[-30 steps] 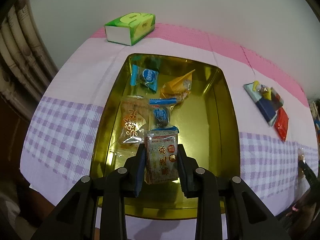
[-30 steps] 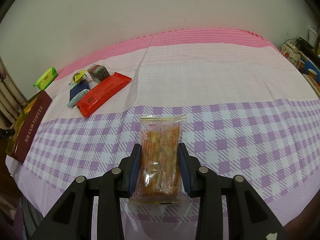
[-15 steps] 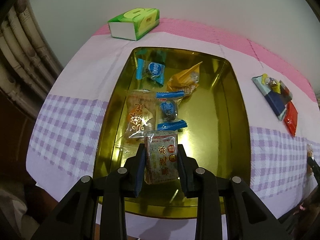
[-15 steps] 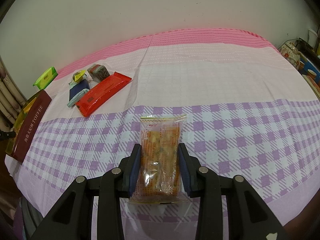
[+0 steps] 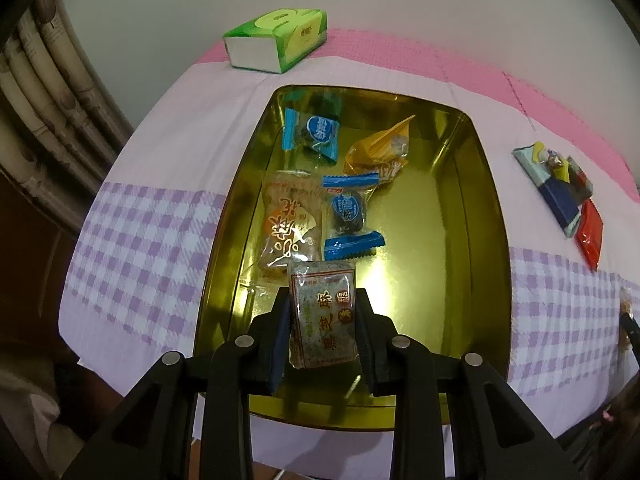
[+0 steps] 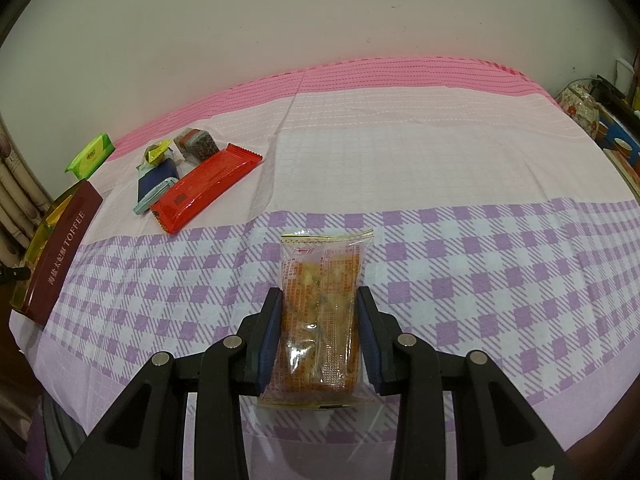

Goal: Organize snacks
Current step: 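Carry the square packet over the tin and open the left gripper, then carry the cracker bag over the tin and release it with the right gripper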

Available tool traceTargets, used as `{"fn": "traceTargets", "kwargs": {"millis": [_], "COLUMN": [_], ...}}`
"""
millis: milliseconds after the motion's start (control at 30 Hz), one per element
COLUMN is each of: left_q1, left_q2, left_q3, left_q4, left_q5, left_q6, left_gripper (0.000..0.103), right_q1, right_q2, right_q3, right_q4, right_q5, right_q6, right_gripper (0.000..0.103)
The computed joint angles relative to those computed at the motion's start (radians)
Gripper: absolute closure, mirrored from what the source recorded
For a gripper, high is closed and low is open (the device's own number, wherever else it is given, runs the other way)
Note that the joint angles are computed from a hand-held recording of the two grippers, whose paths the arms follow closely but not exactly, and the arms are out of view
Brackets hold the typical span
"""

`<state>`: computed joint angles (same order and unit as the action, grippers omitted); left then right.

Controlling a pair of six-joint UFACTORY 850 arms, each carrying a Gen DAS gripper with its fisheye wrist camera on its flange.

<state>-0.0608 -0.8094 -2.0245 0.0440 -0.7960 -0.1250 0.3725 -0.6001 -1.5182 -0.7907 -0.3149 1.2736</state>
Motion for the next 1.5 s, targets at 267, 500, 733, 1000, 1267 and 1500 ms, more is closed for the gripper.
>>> {"fn": "traceTargets", "kwargs": {"millis": [267,500,733,1000,1267,1500], "left_q1": [-0.004,-0.012,-0.016,-0.017,-0.022,-0.029], "left_q2": [0.019,0.032,0.033,0.037,0.049,0.055], "left_q3": [0.022,0.037,0.039,0.048,0.063,0.069], "left_q4": [0.039,0.085,0.123,0.153,0.202,0.255], "left_q5": [0.029,0.048,0.051,0.062,0.081,0.085], "left_q6": [-0.027,-0.045,-0.074,-0.099,-0.134,-0.175], "left_gripper": [0.072,0.072,0.071,0.071,0.071,0.071], "right_q1": [-0.001,-0.001,-0.006,0.000,0.014,0.044], "right_q2": [-0.001,0.000,0.010,0.025,0.031,0.009], "right_q3": [-0.001,0.000,0.014,0.019,-0.001,-0.077], "right_q4": [0.004,-0.001,-0.027,0.010,0.093,0.202], "right_q5": [0.000,-0.001,0.003,0.007,0.027,0.029], "right_q6": [-0.006,-0.001,0.037,0.001,-0.087,-0.246], "right_gripper": [0.069,0.069,0.069,0.069,0.069,0.069]}}
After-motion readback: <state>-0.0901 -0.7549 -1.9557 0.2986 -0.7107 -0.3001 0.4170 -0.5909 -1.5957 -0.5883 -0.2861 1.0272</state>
